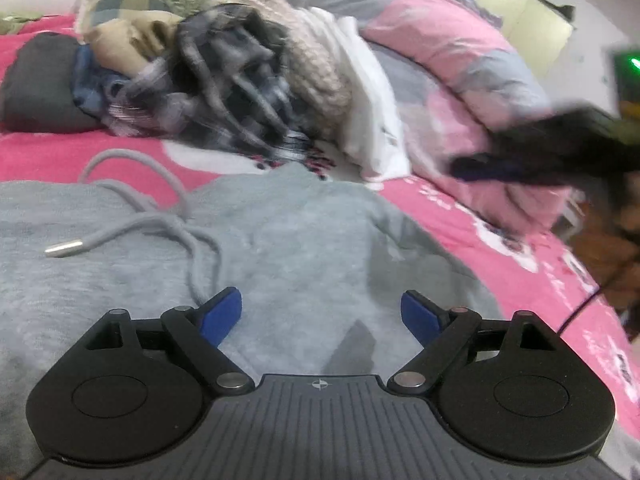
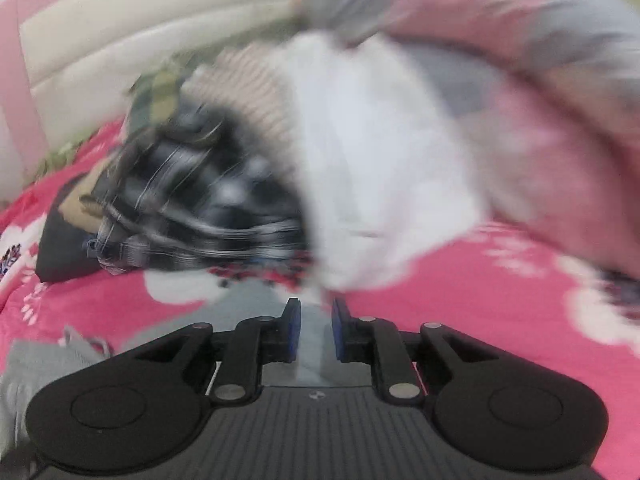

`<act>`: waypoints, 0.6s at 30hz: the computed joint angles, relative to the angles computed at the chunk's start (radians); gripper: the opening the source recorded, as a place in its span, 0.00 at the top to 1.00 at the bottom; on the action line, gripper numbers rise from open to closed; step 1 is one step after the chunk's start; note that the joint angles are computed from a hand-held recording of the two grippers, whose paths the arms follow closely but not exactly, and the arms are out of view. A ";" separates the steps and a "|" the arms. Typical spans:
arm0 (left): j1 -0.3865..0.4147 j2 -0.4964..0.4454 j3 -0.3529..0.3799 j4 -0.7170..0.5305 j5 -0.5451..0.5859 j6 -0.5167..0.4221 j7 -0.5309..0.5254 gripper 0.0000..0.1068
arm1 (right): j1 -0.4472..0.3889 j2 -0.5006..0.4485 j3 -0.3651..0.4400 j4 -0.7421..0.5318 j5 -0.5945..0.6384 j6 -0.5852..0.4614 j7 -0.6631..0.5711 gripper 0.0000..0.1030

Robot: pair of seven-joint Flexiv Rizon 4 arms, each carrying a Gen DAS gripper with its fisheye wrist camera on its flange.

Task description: Fold clothes

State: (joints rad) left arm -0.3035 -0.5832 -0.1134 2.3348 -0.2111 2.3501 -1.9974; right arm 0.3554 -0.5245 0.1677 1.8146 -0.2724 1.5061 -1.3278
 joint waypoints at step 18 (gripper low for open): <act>-0.181 -0.026 0.071 -0.049 -0.208 -0.073 0.277 0.15 | -0.137 0.154 -0.170 0.492 -0.018 0.224 0.027 0.47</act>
